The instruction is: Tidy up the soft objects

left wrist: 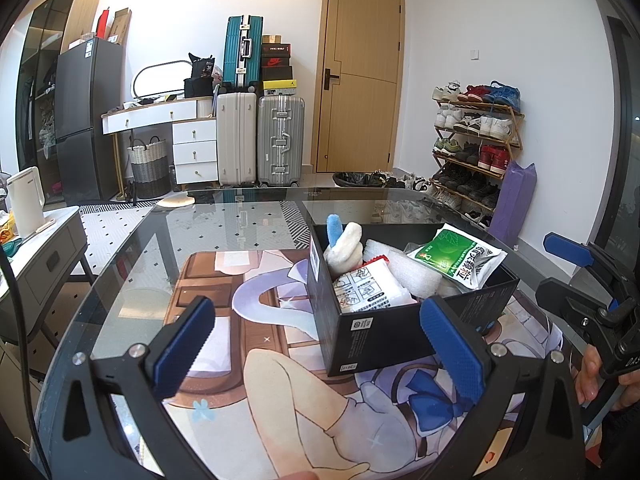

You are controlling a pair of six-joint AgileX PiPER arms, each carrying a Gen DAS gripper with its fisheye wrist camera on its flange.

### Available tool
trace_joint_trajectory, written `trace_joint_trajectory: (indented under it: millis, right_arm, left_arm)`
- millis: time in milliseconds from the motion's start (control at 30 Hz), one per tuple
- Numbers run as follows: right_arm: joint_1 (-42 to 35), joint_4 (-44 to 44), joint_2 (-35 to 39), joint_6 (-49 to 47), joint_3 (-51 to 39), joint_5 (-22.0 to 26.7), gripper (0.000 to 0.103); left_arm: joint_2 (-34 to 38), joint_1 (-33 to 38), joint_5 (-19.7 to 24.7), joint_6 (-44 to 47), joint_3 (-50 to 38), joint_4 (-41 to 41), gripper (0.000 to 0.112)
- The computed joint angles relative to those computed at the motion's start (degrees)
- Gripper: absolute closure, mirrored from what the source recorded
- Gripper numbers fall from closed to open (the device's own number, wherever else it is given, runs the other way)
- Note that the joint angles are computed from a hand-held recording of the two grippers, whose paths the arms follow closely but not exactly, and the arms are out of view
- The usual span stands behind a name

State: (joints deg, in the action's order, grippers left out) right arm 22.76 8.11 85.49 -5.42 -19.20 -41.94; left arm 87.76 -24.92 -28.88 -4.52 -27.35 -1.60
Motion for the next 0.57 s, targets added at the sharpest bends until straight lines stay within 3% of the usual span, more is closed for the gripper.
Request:
trace_joint_trajectory:
  millis: [567]
  right_arm:
    - [-0.03, -0.06, -0.05, 0.04, -0.05, 0.13, 0.001]
  left_arm:
    - [-0.29, -0.17, 0.04, 0.38, 0.17, 0.08, 0.009]
